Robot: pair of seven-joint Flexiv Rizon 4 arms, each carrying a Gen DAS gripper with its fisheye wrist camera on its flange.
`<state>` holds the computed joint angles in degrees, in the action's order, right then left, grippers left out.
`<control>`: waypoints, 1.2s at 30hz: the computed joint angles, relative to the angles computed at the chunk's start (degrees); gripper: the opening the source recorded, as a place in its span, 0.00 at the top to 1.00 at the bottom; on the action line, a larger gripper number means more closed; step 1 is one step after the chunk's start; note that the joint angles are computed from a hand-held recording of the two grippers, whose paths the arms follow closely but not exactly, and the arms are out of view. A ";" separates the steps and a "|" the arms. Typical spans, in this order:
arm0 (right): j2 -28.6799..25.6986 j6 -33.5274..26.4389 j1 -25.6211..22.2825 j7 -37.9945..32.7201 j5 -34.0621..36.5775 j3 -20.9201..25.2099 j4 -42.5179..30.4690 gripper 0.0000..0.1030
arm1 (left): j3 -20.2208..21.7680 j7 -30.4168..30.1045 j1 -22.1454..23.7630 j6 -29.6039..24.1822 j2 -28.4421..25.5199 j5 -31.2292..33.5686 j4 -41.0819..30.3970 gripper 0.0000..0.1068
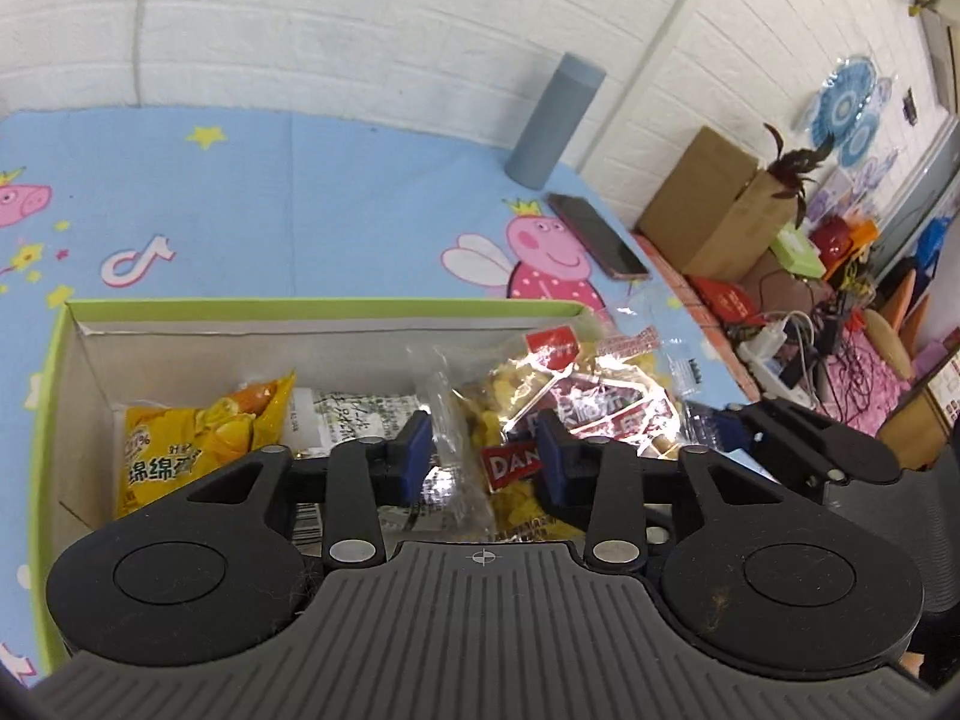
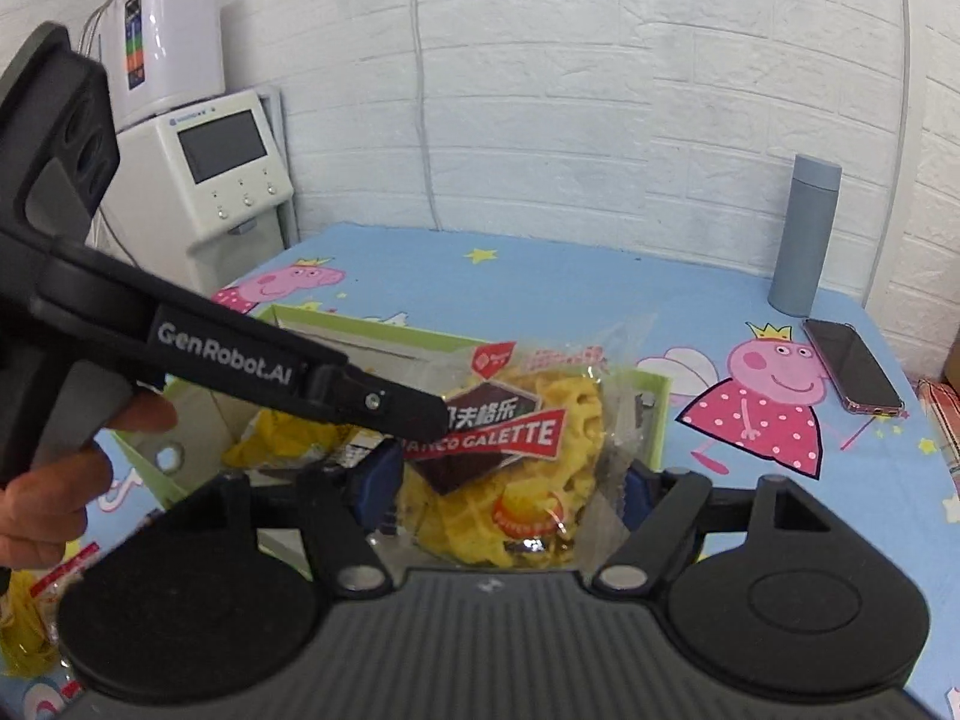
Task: Organize snacks
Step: 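Carry the DANCO bag into the green box and open the left gripper, then lower the left gripper onto the yellow soft bread bag and close it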
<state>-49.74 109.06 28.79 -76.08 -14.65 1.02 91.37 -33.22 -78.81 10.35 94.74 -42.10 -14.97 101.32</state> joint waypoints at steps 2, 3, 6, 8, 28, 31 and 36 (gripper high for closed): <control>0.44 2.97 1.16 -0.29 1.92 -1.51 1.47 0.09 | -3.73 0.36 3.19 2.88 -0.39 1.18 2.08 0.67; 0.88 4.74 2.89 -0.70 4.03 -3.49 2.61 0.09 | -5.41 -0.21 4.72 4.73 -0.21 2.13 3.54 0.65; 2.76 7.33 4.94 -2.71 7.34 -5.28 5.63 0.09 | -7.79 -2.87 7.39 7.95 1.61 5.28 7.13 0.61; 4.62 9.14 7.62 -4.42 11.10 -7.24 8.49 0.09 | -9.89 -4.86 9.77 9.70 3.67 7.69 10.54 0.58; 7.84 26.86 6.59 -2.40 4.00 13.59 32.20 0.09 | 14.59 -19.96 4.62 33.39 27.84 13.50 51.04 0.37; 5.96 23.87 6.68 0.93 -1.29 14.94 29.93 0.09 | 15.15 -24.38 9.77 33.12 25.47 20.98 51.81 0.38; 4.32 18.39 10.69 3.65 -2.20 13.20 25.70 0.09 | 13.81 -31.48 18.77 31.51 20.57 32.77 50.26 0.44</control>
